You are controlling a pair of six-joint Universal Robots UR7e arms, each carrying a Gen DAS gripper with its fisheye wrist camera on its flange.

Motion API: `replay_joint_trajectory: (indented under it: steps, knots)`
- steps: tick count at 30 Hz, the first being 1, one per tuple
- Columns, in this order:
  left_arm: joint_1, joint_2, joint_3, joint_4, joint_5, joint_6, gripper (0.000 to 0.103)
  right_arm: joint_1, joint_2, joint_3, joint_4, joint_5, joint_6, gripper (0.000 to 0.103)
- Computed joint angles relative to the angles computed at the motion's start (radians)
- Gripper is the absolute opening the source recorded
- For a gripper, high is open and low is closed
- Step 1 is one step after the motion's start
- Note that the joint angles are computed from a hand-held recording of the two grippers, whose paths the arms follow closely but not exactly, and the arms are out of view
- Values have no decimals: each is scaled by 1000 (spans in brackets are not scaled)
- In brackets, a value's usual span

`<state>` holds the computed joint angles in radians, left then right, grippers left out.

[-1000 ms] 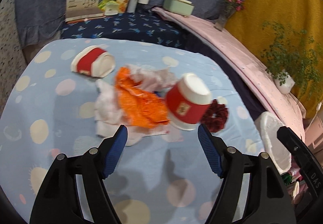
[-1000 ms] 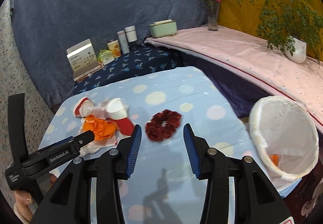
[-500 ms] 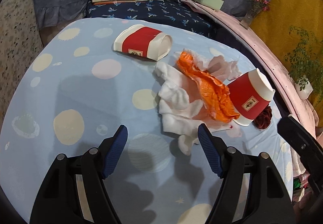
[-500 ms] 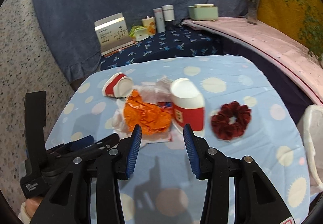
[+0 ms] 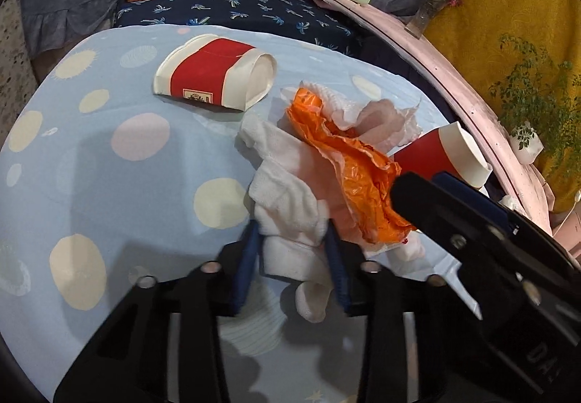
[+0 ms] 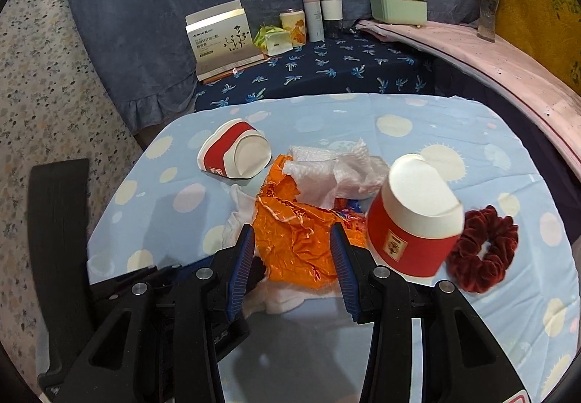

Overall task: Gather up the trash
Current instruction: 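Grasp a white cloth with the left tool while the right tool grasps the orange plastic bag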

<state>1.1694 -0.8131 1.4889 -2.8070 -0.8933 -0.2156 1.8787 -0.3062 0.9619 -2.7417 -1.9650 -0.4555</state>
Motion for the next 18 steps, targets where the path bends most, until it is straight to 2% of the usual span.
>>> replay_joint_trajectory:
  steps: [2, 3, 8, 11, 12, 18]
  knots:
    - [5, -8, 13, -9, -10, -6, 21, -2, 23, -32, 19, -9, 3, 43]
    - [7, -11, 20, -14, -11, -9, 15, -4, 31, -44, 29, -12, 5, 43]
    - [12, -23, 38, -30, -24, -3, 10, -14, 73, -102, 76, -34, 31, 42]
    - [5, -21, 41, -33, -8, 6, 9, -25, 72, -100, 96, -29, 56, 30]
    - [2, -23, 46, -37, -4, 9, 9, -27, 68, -95, 100, -26, 57, 18]
    - [-12, -26, 57, -42, 9, 5, 8, -24, 32, -23, 46, -36, 31, 14]
